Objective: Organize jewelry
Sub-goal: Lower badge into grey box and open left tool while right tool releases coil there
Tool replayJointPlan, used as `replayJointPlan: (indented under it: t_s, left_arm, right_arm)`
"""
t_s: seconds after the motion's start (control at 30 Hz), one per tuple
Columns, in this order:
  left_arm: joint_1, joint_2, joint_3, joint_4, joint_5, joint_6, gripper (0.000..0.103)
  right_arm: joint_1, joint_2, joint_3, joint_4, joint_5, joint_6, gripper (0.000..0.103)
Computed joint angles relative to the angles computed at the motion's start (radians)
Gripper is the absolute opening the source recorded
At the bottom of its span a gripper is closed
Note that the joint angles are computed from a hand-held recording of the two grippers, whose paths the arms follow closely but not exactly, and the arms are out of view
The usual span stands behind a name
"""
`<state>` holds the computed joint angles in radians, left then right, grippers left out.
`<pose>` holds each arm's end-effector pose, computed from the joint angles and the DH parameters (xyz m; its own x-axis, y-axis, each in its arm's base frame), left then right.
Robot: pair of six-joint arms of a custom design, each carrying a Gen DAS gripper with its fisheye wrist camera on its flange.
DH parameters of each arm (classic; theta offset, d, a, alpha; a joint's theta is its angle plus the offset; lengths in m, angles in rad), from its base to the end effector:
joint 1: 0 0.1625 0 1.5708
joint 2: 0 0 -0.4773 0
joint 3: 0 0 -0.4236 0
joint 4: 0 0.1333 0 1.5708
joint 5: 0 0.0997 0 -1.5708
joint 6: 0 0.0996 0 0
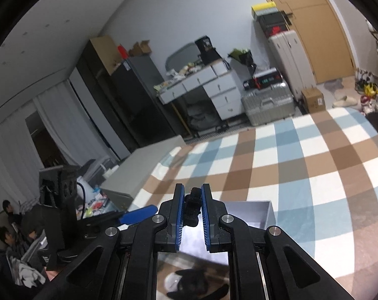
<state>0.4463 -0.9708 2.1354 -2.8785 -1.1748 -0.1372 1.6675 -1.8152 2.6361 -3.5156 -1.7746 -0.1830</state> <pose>-0.4208 -0.3917 0.0906 -0.5658 0.7425 -0.3587 0.8232 0.5338 -0.1935 0.1420 -0.2919 0.3634 -0.9682 0.0074 0.2501 -0.2216 0.4388 -0.8708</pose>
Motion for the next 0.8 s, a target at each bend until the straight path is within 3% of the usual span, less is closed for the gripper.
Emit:
replayJointPlan:
  t_s: [0.33,0.8]
  left_arm:
    - [0.035,0.037,-0.039,0.051,-0.049,0.002,0.037]
    - [0.046,0.051,-0.052,0.055,-0.055,-0.010,0.037]
  right_arm:
    - [-0.094,0.035,-0.010,0.039,0.058,-0.014,0.013]
    - [-0.136,0.040,-0.016,0.093,0.091,0.007,0.013]
